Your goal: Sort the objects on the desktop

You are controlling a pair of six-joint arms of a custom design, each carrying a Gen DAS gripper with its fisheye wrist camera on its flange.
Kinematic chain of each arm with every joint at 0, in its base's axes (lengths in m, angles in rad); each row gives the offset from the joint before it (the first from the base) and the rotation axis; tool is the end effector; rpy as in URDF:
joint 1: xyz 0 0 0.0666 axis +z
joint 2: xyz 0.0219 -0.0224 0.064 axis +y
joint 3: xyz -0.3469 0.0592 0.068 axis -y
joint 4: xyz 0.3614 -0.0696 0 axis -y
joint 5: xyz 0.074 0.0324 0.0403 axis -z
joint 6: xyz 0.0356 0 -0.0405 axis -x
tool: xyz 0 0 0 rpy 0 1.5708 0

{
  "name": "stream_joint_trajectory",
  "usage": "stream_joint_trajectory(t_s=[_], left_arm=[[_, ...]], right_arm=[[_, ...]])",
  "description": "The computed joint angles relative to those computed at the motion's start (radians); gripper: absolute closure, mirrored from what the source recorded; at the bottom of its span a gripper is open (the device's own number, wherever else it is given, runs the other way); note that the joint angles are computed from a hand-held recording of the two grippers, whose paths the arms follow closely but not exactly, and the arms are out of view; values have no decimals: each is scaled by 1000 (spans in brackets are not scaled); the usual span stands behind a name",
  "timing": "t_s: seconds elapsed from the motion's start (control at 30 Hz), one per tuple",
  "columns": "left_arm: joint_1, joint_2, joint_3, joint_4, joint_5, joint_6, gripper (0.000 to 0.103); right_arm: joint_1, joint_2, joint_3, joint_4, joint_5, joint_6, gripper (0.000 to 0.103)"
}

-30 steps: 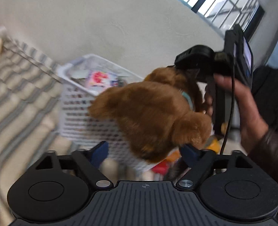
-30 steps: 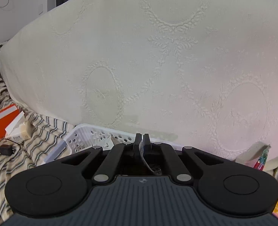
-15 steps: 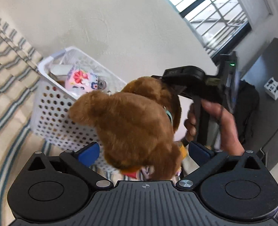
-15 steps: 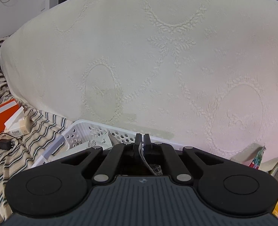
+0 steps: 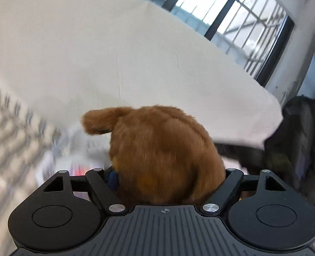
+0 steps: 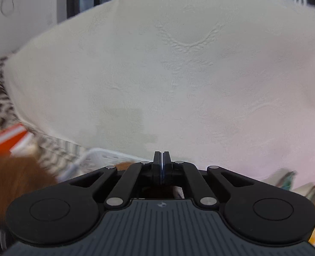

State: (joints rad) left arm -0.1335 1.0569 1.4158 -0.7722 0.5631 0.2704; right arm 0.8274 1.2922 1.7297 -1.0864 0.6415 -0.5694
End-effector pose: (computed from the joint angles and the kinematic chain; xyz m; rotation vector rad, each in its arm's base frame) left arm 0.3386 -0.0650 0.5511 0.2370 1.9932 -0.8174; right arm 0.2872 0.2804 0.5738 0.0717 2.0777 0.1331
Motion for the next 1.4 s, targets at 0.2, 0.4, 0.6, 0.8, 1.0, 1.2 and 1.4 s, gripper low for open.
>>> stream_joint_trajectory(t_s=[0.2, 0.4, 0.6, 0.8, 1.0, 1.2, 1.4], left_arm=[[-86, 179, 155, -54, -261, -134, 22], [-93, 336, 279, -154, -404, -139, 21], [-82, 370, 309, -187, -407, -128, 1], [-51, 299, 244, -155, -337, -138, 0], [27, 195, 173, -158, -259, -159, 0], [39, 81, 91, -142, -217, -117, 0], [-71, -92, -24, -125, -231, -105, 0]], right_arm=[[-7, 29, -45, 33, 11, 11, 100], [-10, -59, -151, 189, -85, 12, 67], [-2, 86, 10, -37, -84, -61, 57], [-8, 193, 92, -122, -16, -116, 55], [13, 76, 1, -10, -19, -45, 36], [74, -97, -123, 98, 18, 0, 17], [198, -327, -314, 81, 149, -59, 7]])
